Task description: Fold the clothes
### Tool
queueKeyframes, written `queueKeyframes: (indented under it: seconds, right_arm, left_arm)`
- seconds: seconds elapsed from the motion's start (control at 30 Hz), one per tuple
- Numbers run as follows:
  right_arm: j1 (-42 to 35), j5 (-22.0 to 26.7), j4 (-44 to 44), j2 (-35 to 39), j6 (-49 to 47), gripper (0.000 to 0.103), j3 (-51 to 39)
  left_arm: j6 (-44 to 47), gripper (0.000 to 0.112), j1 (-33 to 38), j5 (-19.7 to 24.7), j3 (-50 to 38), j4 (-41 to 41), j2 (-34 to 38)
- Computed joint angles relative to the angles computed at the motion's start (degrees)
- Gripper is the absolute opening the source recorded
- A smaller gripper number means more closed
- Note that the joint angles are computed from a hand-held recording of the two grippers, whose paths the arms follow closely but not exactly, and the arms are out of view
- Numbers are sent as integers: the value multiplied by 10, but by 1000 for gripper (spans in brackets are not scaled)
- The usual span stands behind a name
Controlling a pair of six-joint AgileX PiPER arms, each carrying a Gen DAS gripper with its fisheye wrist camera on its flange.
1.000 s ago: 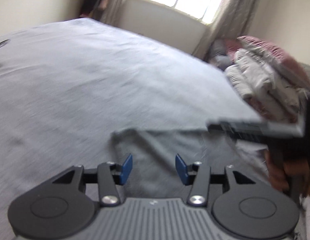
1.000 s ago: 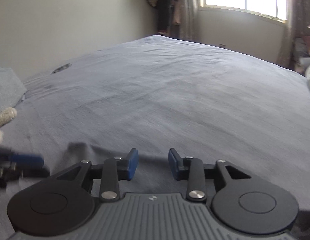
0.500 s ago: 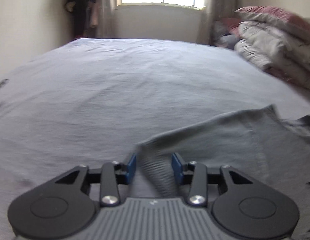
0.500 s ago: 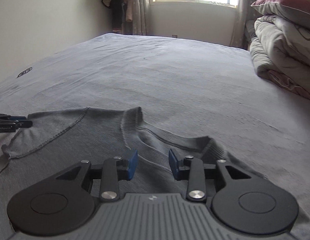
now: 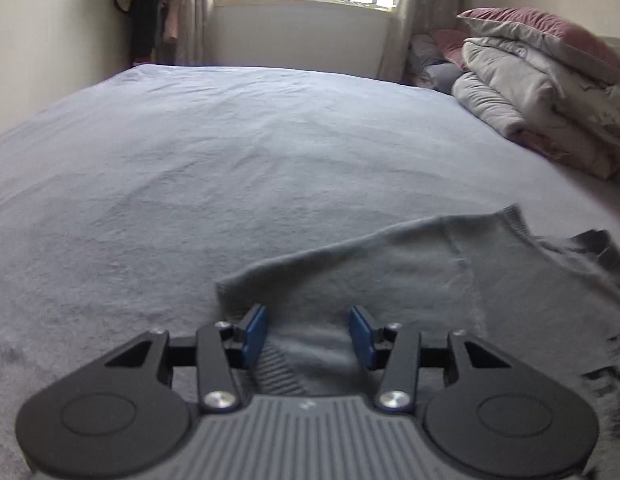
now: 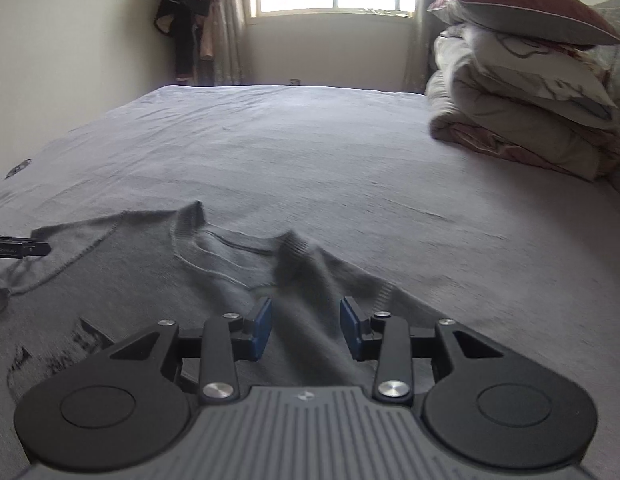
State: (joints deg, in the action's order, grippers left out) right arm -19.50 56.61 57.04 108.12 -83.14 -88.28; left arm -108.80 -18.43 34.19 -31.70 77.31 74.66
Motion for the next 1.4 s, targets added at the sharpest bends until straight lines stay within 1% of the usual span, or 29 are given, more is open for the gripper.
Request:
queueKeyframes:
  seconds: [0.03, 0.07, 0.13, 0.27, 0.33, 0.37, 0.47, 0.6, 0.73, 0.8, 0.87, 0.93, 0.97, 1.03, 1.07, 1.1, 1.13, 1.17, 1.23, 1.27, 1.33, 1.4]
  right_arm:
    - [-14, 1, -2, 4, -2, 40, -6]
    - [-27, 3, -4, 9, -2, 40, -12]
    - [-53, 6, -5, 22, 2, 41, -30]
    - [-89, 4, -7, 60, 30, 41, -75]
    - [-99, -1, -10, 80, 51, 41, -96]
    - [-102, -6, -12, 89, 57, 41, -104]
    - [-112, -15, -19, 118, 75, 41, -129]
    - [-128, -7, -22, 159, 101, 41, -163]
    - [-143, 26, -17, 210, 129, 41, -211]
    - [-144, 35, -8, 226, 119, 41, -224]
    - [-144, 41, -1, 230, 112, 41, -228]
    - [-140, 40, 7, 233, 102, 41, -227]
    - [-138, 38, 11, 234, 95, 40, -226]
    - [-135, 42, 14, 234, 83, 32, -225]
    - [-133, 47, 14, 236, 81, 24, -228]
    - [-133, 55, 11, 240, 83, 13, -237]
    - [-135, 68, 7, 246, 87, 8, -251]
    - [-135, 73, 4, 248, 87, 7, -259]
    - [-134, 55, 2, 237, 73, 6, -253]
    - [-133, 45, 1, 231, 65, 6, -250]
    - [-133, 30, 8, 220, 51, 5, -245]
    - [-131, 13, 9, 209, 41, 5, -239]
  left_arm:
    - [8, 48, -3, 18, -5, -8, 4]
    - [37, 48, -3, 34, -16, -39, 2]
    - [60, 48, -4, 53, -27, -67, -10]
    - [66, 50, -48, 60, -57, -88, -26]
    - [66, 52, -79, 59, -87, -88, -6]
    - [68, 53, -89, 52, -106, -88, 9]
    - [82, 53, -106, 12, -170, -96, 64]
    - [136, 53, -117, -50, -272, -139, 153]
    - [248, 53, -116, -92, -397, -234, 254]
    - [310, 53, -111, -104, -464, -289, 306]
    - [381, 53, -105, -111, -535, -353, 359]
    - [452, 53, -101, -101, -614, -418, 414]
    - [483, 53, -99, -90, -652, -443, 440]
    - [544, 52, -96, -51, -743, -497, 497]
    - [578, 49, -91, -29, -787, -533, 523]
    - [604, 47, -85, -13, -822, -566, 544]
    - [625, 38, -79, 1, -852, -595, 562]
    - [632, 23, -73, 1, -861, -615, 568]
    - [628, 9, -62, -15, -871, -643, 579]
    - [620, 6, -57, -37, -861, -646, 578]
    - [587, 4, -53, -74, -847, -622, 578]
    - [555, 3, -55, -86, -846, -585, 581]
